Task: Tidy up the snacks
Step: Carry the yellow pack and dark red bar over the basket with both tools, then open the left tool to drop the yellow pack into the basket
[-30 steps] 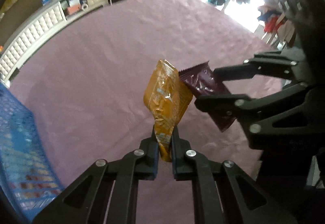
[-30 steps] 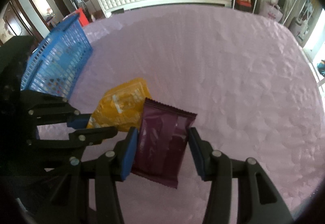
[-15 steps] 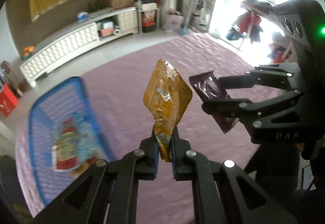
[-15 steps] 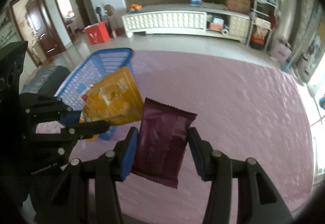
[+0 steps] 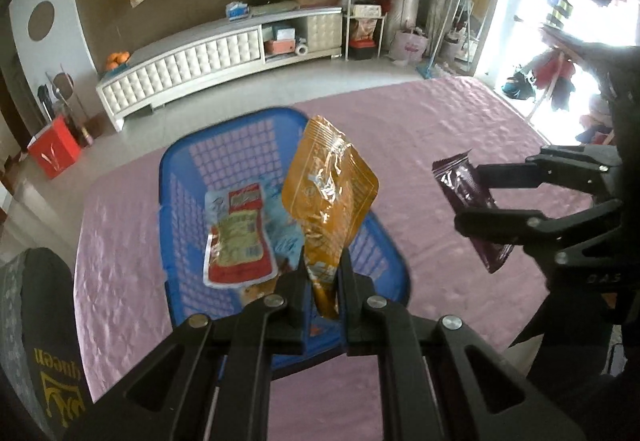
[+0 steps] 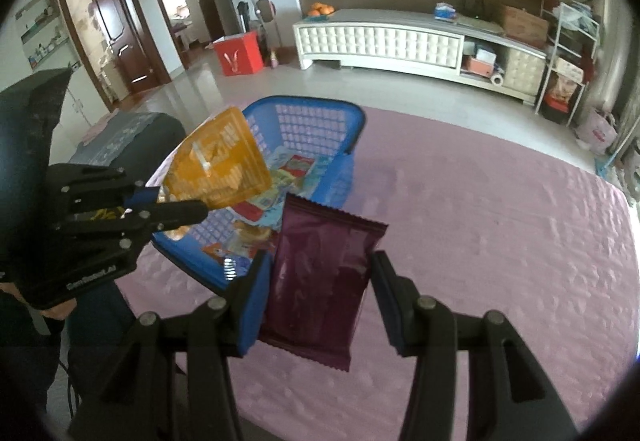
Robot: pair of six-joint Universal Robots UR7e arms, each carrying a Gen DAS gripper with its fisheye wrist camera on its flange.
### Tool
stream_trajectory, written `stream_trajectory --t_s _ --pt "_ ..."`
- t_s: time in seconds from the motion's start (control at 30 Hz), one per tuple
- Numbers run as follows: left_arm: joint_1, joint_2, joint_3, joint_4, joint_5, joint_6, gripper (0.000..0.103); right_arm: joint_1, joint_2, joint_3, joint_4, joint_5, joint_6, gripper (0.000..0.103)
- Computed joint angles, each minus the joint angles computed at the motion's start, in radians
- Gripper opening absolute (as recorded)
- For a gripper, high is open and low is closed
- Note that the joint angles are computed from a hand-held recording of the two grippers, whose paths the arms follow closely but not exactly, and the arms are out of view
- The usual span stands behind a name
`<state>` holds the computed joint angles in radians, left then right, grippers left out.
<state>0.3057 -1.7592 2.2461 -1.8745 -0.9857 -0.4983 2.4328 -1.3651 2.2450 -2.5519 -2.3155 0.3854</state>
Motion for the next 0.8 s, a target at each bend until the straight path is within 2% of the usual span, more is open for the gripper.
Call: stream_trajectory --t_s 0.43,0.6,0.8 --pt "0.084 0.029 0.045 -0.053 -0.056 0.077 0.009 -0.027 0.017 -0.004 0.031 0.008 0.016 0.055" --pt "0.079 0.036 0.051 -0.048 -0.051 0.077 0.011 -0.025 0.016 0.002 0.033 0.014 0.034 0.055" --pt "0.068 0.03 0.053 -0.032 -0.029 0.068 0.018 -0.012 0.009 -0.002 0.048 0.01 0.039 0.055"
